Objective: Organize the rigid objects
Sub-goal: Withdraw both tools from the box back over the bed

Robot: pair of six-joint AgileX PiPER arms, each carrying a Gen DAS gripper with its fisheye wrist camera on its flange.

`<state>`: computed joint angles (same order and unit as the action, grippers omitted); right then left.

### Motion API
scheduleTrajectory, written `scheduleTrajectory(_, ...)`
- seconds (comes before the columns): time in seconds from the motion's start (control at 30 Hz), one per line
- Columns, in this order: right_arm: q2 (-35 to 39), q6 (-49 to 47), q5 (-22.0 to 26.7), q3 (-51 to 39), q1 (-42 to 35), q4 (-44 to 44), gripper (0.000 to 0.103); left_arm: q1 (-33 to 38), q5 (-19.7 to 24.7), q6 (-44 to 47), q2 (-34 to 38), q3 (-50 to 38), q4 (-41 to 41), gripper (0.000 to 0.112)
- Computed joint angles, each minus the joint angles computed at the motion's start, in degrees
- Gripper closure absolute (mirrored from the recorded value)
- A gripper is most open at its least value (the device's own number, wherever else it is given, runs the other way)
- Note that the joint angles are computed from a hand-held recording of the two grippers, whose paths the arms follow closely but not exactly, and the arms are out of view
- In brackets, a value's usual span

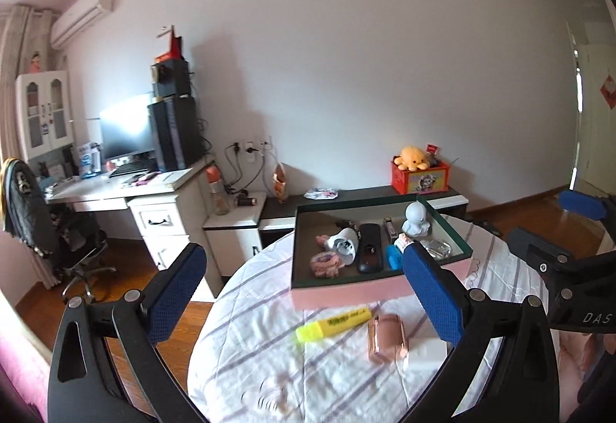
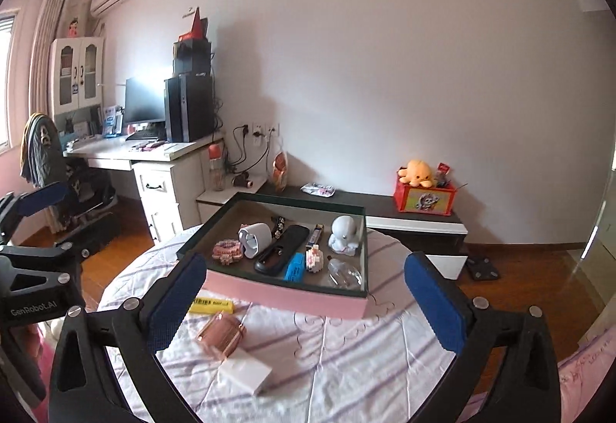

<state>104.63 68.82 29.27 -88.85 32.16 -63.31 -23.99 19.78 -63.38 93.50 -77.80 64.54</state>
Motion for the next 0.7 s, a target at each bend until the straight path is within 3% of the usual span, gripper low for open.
scheduleTrajectory(0.13,-4.68,12.39,1.93,7.63,3.32,-9.11,0.000,-2.15,2.93,-17.08,-6.43,8.48,14.27,0.009)
scheduleTrajectory(0.2,-6.59,15.93,1.64,10.43,4.34,-11.20,0.000,-3.01,4.03,-18.94,-8.31,10.50,16.22,0.009)
scheduleTrajectory(0.33,-8.17,17.11,4.08,12.14,6.49,-12.94,0.000,-3.26,2.97,-15.73,-10.44,11.99,13.17,0.009)
scheduleTrajectory(0.7,-10.94,18.72,7.41,15.20,9.61,-13.96,0.000,-5.20,5.35,-13.47,-12.15,13.55,11.39,0.009)
